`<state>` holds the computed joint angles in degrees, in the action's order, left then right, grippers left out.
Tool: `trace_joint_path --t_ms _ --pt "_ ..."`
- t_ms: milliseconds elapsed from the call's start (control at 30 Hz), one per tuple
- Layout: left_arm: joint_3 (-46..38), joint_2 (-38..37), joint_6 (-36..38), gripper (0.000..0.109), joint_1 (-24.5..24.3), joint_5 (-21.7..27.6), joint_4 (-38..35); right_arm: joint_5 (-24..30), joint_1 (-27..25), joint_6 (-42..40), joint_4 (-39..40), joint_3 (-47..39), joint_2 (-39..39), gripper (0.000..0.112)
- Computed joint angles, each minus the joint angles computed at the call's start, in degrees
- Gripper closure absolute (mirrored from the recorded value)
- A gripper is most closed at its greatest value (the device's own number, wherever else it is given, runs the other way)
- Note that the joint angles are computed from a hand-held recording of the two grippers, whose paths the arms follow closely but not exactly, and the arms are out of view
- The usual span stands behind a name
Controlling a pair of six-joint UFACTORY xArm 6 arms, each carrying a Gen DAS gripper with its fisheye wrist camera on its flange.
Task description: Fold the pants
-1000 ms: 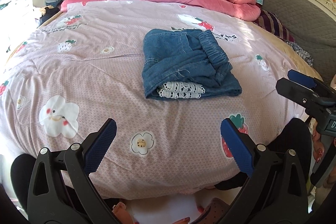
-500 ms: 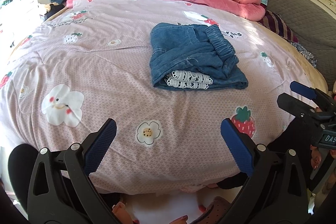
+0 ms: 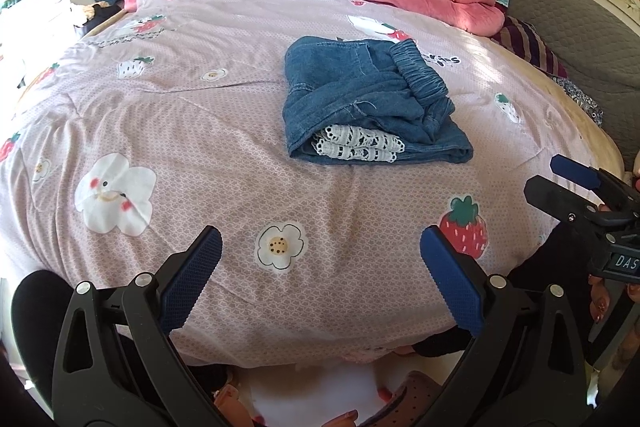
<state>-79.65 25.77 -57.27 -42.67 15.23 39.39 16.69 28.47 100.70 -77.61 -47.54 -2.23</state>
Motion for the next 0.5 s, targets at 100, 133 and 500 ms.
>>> trace_joint_path --t_ms 100,133,500 --pt "0.06 -0.17 -0.94 0.015 0.11 0.03 0.8 0.1 -0.01 0.31 -0.17 0.19 -0.29 0.014" --pt "0.12 -0.24 -0.92 0.015 0.13 0.08 0.75 0.27 0.05 0.15 -0.05 0.26 -0.4 0.014" --pt "0.2 -0.44 -0.34 0.015 0.14 0.3 0.4 0.3 0.02 -0.86 1.29 0.37 -0.39 0.014"
